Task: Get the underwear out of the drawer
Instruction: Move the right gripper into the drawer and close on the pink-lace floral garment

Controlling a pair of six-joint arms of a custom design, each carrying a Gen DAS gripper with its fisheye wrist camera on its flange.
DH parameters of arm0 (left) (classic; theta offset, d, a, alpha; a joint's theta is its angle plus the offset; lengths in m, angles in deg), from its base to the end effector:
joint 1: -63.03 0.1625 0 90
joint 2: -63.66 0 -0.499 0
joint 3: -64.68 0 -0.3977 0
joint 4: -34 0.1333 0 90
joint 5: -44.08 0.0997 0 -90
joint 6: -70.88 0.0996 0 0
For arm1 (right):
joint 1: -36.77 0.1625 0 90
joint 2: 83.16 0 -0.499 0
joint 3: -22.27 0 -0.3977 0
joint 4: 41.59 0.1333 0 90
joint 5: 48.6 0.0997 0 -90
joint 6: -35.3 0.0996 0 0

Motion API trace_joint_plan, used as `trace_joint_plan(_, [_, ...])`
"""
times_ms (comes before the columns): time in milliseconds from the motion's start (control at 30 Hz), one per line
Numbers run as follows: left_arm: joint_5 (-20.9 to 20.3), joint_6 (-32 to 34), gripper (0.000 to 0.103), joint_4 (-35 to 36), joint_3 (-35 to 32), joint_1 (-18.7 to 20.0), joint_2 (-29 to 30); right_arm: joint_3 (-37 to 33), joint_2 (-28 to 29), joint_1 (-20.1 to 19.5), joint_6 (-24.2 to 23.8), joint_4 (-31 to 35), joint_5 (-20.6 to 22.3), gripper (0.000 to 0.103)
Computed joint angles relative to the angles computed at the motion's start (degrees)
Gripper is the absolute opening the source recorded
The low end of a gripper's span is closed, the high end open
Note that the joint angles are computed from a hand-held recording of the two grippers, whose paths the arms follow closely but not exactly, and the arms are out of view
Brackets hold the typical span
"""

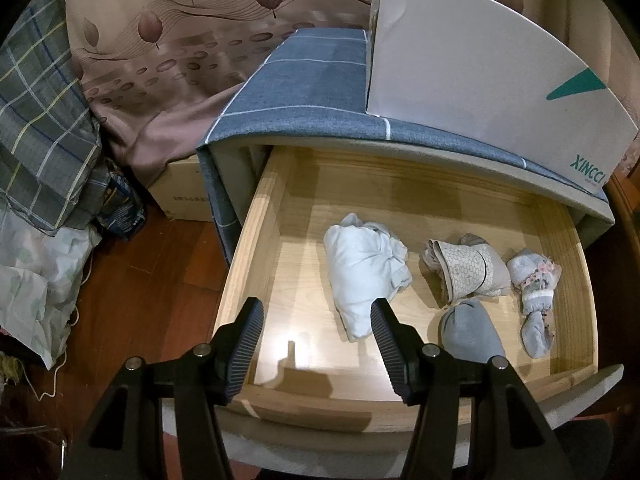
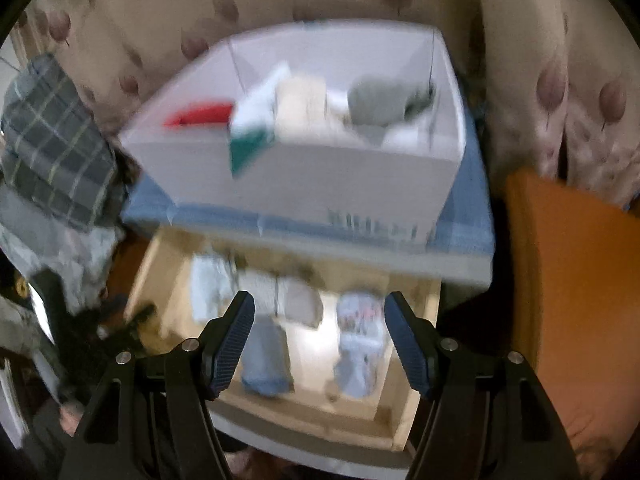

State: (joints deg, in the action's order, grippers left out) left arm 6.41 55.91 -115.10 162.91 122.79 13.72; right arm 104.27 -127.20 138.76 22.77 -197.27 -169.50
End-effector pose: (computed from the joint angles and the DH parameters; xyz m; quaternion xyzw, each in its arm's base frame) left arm -0.1668 -0.7074 0.2064 0.0775 0.8911 -0.2468 0.3728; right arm 0.2466 -0.7658 0.2355 0.1364 -0.9280 0.2297 0.2597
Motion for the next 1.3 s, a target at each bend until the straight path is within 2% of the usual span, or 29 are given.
trace_joint_plan(100, [0.0, -0.1, 0.057, 0.0, 0.0, 0.0, 0.0, -0.1, 1.6, -1.4, 0.7, 2.5, -1.2, 0.065])
trace_joint_plan(433, [-0.4, -0.2, 0.057, 0.5, -0.1, 0.1, 0.0, -5.6, 8.2, -4.5, -1.8, 4.4, -5.9, 0.065])
trace_joint_plan(533, [-0.6, -0.4, 0.057, 0.8, -0.3, 0.2, 0.0, -8.2, 10.2, -4.9, -3.4, 6.4, -7.7, 0.065])
trace_joint_plan(667, [-0.8, -0.6, 0.057, 0.9, -0.4, 0.2, 0.0, -10.5, 11.7, -5.5, -3.8, 9.4, -7.6, 0.065])
trace_joint_plan(767, [-1.0, -0.7, 0.057, 1.1, -0.5, 0.2, 0.1, -12.0, 12.7, -5.7, -4.4, 11.6, -8.3, 0.072])
trace_joint_plan(1100, [-1.3, -1.2, 0.057, 1.6, -0.7, 0.3, 0.0, -16.4, 16.6, -5.2, -7.7, 15.9, -14.5, 0.076])
trace_joint_plan(1167, [-1.4, -1.4, 0.057, 1.6, -0.7, 0.3, 0.0, -16.5, 17.2, -5.1, -8.8, 15.7, -15.9, 0.074])
trace_joint_plan(1200, [-1.4, -1.4, 0.057, 1.6, -0.7, 0.3, 0.0, -16.0, 17.2, -5.1, -9.5, 15.0, -16.4, 0.068])
trace_joint_plan(1233, [-1.4, -1.4, 0.057, 1.5, -0.7, 0.3, -0.1, -15.5, 17.3, -5.1, -10.0, 14.5, -16.9, 0.056])
trace_joint_plan(1300, [-1.4, -1.3, 0.057, 1.5, -0.7, 0.4, 0.0, -15.4, 16.7, -5.3, -7.6, 17.7, -15.2, 0.048])
